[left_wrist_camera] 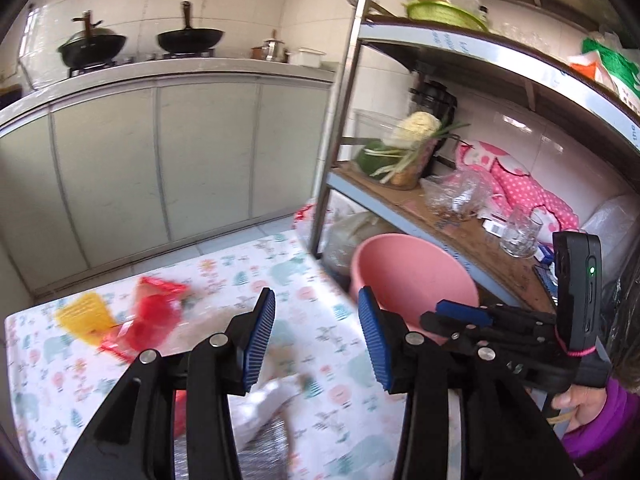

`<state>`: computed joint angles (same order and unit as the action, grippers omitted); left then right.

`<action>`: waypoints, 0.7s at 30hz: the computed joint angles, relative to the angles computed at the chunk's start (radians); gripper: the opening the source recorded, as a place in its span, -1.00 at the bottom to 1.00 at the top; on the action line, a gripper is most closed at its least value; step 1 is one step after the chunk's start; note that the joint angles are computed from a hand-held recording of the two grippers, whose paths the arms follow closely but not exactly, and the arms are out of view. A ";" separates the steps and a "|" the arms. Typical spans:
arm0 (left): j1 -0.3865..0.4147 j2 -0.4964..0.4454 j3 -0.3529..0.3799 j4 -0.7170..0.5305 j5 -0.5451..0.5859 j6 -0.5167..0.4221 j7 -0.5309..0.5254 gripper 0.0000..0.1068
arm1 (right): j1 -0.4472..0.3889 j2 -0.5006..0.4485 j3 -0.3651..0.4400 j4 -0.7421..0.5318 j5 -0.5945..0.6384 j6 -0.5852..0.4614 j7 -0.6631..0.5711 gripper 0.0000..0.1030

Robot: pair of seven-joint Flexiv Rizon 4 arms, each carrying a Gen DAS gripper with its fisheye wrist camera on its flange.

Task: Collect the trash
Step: 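Move both open tools back over the table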

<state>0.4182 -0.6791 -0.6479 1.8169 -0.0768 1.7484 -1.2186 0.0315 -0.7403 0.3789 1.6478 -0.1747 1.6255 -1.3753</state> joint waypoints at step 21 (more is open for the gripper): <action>0.153 -0.048 0.123 -0.049 -0.014 -0.057 0.102 -0.20 | 0.059 -0.138 0.228 -0.366 0.113 -0.362 -0.266 -0.34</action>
<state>0.5707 -0.7267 -0.5254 1.7676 -0.0908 1.6913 -1.1168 0.0906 -0.8783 0.6074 1.2823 -0.0615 1.2637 -1.6411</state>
